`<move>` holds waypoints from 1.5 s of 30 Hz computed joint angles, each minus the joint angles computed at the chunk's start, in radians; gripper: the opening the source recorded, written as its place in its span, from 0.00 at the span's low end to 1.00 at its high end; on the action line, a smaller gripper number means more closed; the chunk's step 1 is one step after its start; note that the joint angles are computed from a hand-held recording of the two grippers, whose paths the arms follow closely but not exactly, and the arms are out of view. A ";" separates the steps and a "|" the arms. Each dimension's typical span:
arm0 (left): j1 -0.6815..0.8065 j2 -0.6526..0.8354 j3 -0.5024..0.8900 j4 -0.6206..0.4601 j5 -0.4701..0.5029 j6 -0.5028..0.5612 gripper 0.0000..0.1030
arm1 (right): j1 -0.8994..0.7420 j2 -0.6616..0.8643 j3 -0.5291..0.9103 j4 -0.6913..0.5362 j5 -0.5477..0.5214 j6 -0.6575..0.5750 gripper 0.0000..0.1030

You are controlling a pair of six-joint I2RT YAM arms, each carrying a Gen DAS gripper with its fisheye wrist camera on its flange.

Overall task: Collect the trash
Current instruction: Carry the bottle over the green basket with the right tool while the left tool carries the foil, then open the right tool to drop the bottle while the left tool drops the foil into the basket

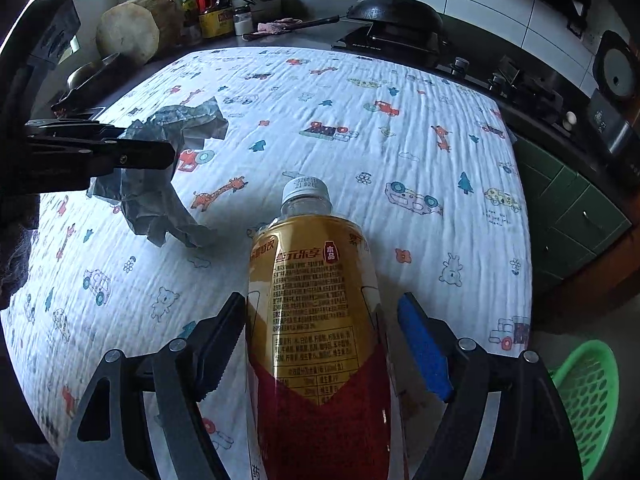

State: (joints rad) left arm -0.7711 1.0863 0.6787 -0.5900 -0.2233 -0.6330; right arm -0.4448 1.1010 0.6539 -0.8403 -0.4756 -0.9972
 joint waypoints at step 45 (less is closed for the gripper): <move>-0.429 0.967 1.092 -0.042 0.059 -0.001 0.37 | -0.789 1.030 0.863 0.155 -0.040 -0.086 0.62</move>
